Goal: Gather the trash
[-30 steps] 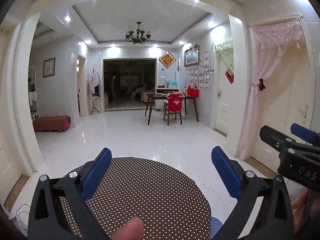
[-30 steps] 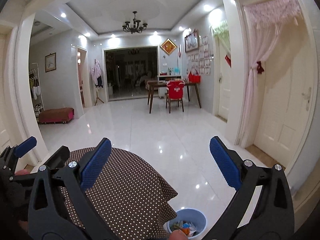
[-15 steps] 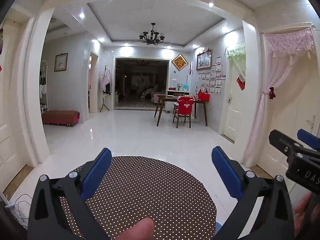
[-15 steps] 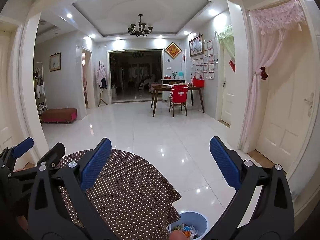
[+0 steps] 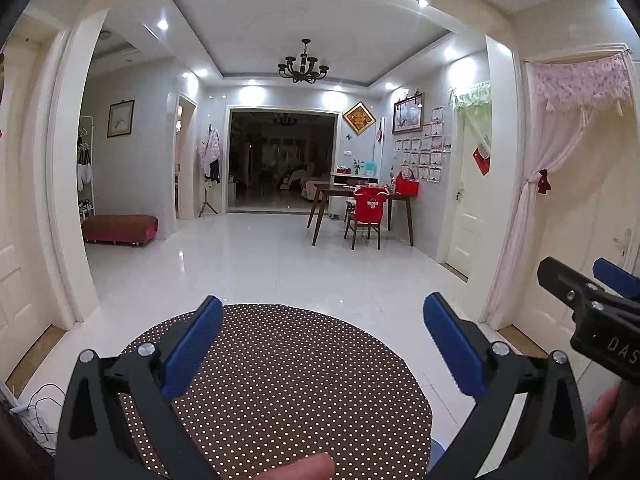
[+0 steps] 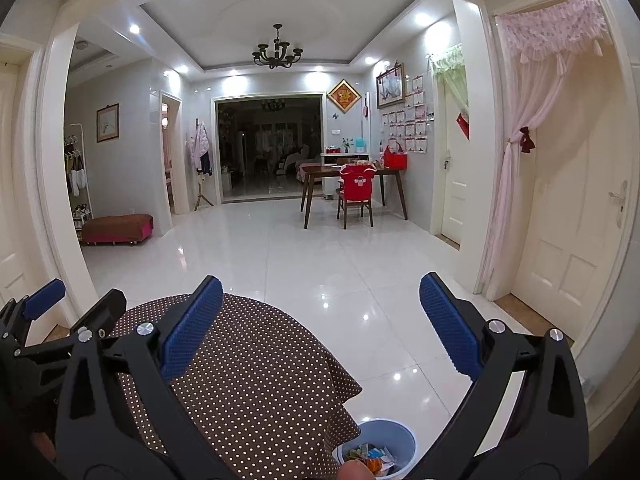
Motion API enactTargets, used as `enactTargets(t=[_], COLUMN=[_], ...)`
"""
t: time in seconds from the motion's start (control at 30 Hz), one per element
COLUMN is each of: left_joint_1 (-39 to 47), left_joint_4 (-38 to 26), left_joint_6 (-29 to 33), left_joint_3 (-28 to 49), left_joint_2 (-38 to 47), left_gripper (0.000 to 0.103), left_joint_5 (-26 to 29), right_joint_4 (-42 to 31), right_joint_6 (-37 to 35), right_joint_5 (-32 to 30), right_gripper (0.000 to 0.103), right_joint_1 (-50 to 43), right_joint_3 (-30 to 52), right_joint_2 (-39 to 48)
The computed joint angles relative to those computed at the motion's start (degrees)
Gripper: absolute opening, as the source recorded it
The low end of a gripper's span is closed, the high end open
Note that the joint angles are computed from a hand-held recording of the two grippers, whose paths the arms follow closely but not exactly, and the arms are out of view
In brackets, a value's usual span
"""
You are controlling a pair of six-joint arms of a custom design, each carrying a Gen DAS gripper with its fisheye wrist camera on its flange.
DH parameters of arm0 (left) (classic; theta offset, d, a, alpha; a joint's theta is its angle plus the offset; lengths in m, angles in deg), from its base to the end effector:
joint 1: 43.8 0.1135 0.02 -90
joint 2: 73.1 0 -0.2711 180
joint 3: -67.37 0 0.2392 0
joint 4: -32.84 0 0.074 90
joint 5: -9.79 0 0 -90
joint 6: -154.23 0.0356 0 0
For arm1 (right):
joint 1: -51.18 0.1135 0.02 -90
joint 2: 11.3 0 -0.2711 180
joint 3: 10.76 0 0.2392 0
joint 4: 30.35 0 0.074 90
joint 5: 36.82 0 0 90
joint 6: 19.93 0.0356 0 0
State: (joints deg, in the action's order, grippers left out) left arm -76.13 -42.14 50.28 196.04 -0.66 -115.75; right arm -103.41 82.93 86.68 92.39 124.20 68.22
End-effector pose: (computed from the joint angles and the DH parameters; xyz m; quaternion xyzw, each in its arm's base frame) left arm 0.1536 -0.0727 0.5377 -0.0519 0.7925 0.0101 0.6076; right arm 0.1673 0.1204 0.5457 -0.0243 0.7910 0.0498 0.6094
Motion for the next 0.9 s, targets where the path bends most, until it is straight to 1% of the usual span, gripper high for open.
enactTargets(t=[0.13, 0.37, 0.53, 0.63, 0.8, 0.9], left_joint_1=[-0.1, -0.3, 0.0, -0.8, -0.1, -0.2], left_joint_4=[0.2, 0.2, 1.1, 1.1, 3.5, 3.4], left_joint_6=[0.1, 0.0, 0.6, 0.6, 1.4, 1.3], left_joint_3=[-0.4, -0.4, -2.1, -1.2, -3.9, -4.5], left_joint_2=[-0.2, -0.2, -1.1, -0.4, -2.1, -2.2], left_gripper=[0.098, 0.098, 0.098, 0.098, 0.098, 0.098], left_joint_5=[-0.3, -0.6, -0.4, -1.2, -0.2, -0.2], right_joint_4=[0.2, -0.5, -0.6, -0.6, -0.6, -0.5], right_joint_6=[0.5, 0.6, 0.5, 0.6, 0.7, 0.6], right_joint_5=[0.8, -0.2, -0.5, -0.4, -0.5, -0.3], right_gripper=[0.097, 0.097, 0.097, 0.097, 0.097, 0.097], right_joint_1=[0.9, 0.1, -0.3, -0.2, -0.2, -0.2], right_joint_3=[-0.6, 0.3, 0.4, 0.4, 0.3, 0.3], right_joint_2=[-0.2, 0.2, 0.1, 0.2, 0.2, 0.3])
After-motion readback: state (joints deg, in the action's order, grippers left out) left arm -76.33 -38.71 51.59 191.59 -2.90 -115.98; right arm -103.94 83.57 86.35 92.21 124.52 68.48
